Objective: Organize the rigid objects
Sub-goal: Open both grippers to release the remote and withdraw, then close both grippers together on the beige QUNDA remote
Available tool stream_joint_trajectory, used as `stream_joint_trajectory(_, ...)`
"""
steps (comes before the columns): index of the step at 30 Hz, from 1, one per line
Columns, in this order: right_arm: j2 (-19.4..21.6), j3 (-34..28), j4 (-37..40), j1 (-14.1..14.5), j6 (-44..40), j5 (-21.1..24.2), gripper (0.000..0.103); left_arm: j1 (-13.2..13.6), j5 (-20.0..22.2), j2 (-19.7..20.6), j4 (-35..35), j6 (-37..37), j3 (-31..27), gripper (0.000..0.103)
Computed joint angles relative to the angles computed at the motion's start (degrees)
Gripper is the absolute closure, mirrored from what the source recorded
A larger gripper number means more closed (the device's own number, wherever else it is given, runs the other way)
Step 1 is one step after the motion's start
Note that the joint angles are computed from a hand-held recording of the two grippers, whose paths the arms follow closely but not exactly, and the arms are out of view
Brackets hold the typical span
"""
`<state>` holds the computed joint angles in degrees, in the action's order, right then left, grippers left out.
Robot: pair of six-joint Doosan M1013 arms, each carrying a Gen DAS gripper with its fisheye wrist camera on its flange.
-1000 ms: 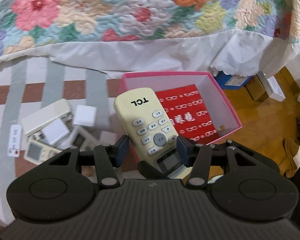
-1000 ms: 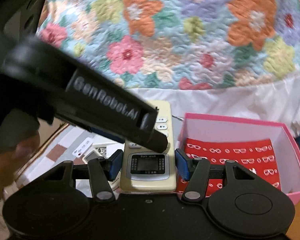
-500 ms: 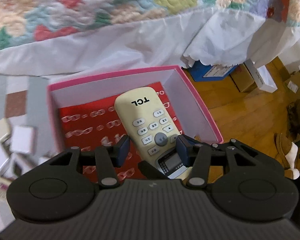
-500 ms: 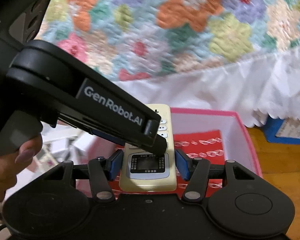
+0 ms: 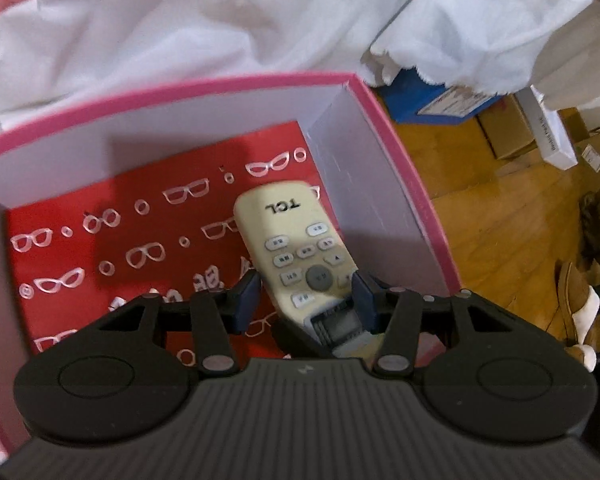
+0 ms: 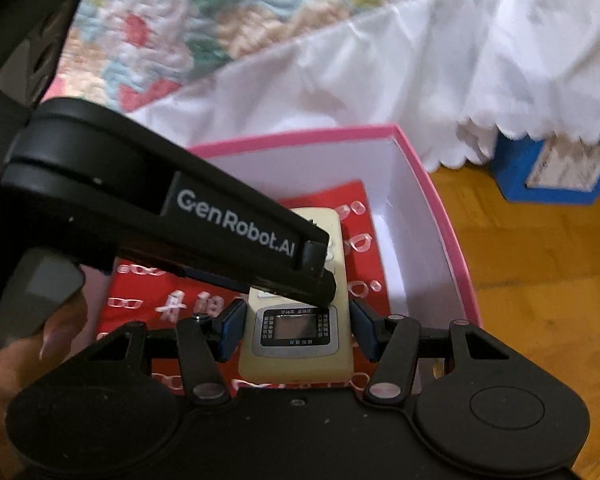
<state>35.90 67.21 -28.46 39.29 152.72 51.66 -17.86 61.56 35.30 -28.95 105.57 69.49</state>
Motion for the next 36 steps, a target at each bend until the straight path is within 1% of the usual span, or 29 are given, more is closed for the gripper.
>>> stream_joint_trajectory(1, 0.4, -0.3, -2.3, 0.3, 2.2, 2.0, 0.043, -0.5, -0.5, 0.0, 2.6, -2.3, -0.1, 0.051)
stream_joint_trajectory(2, 0.2, 0.1, -2.9, 0.4, 2.9, 1.7, 0.043, -0.9, -1.7, -0.3, 5.4, -4.1, 0.2, 0.048)
stream_joint_trajectory(3, -0.2, 0.7, -2.1, 0.3, 2.5, 0.7, 0.041, -1.0, -2.6, -0.7, 6.5, -3.7, 0.7, 0.048)
stream_joint_trajectory(5, -1.1, 1.8, -2.9, 0.8, 2.7, -1.2, 0.040, -0.6, -3.1, -1.7, 5.9, 0.0, 1.5, 0.048)
stream_joint_trajectory(7, -1.6, 1.9, -4.6, 1.6, 2.2, -1.0, 0.040, 0.1, -3.3, -2.8, 5.3, 2.5, 2.1, 0.047)
stream_joint_trajectory(9, -2.3, 2.2, -6.3, 2.3, 2.4, -1.8, 0.040, 1.0, -2.5, -3.7, 4.7, 4.1, 2.0, 0.046)
stream_joint_trajectory(12, -3.7, 2.8, -7.3, 3.2, 1.6, -5.2, 0.040, 2.9, -1.1, -5.2, 2.6, 7.8, 1.9, 0.046)
stream_joint_trajectory(14, -4.4, 2.9, -8.1, 3.9, 0.4, -8.5, 0.040, 4.1, -0.7, -6.7, 2.1, 10.2, 2.3, 0.046)
stream_joint_trajectory(16, -4.4, 1.7, -7.2, 4.6, -2.6, -10.2, 0.040, 5.5, -0.5, -8.2, 1.6, 12.5, 2.8, 0.045)
stream_joint_trajectory(18, -3.7, -0.5, -5.6, 5.3, -6.6, -10.5, 0.040, 7.0, -0.2, -9.3, 1.7, 14.0, 3.0, 0.043)
stream_joint_trajectory(23, -0.2, -9.3, 1.8, 6.8, -21.7, -7.6, 0.040, 10.8, 2.0, -11.3, 2.1, 15.8, 3.2, 0.042)
stream_joint_trajectory(25, 0.9, -12.2, 5.2, 7.2, -26.7, -6.9, 0.040, 12.3, 2.0, -12.1, 2.3, 16.9, 3.9, 0.042)
stream_joint_trajectory(28, 3.1, -16.9, 12.3, 7.3, -34.8, -5.2, 0.040, 14.6, 1.8, -12.9, 2.8, 18.4, 5.0, 0.040)
stream_joint_trajectory(32, 7.7, -25.3, 20.4, 7.2, -41.6, 0.5, 0.040, 16.9, 1.1, -12.4, 5.0, 18.1, 5.5, 0.040)
stream_joint_trajectory(34, 9.9, -29.1, 23.6, 7.1, -43.9, 3.1, 0.040, 18.0, 0.6, -12.2, 5.0, 18.1, 6.2, 0.040)
stream_joint_trajectory(36, 12.8, -34.2, 26.7, 7.0, -46.7, 6.5, 0.040, 19.2, 1.0, -11.5, 5.2, 17.4, 6.3, 0.040)
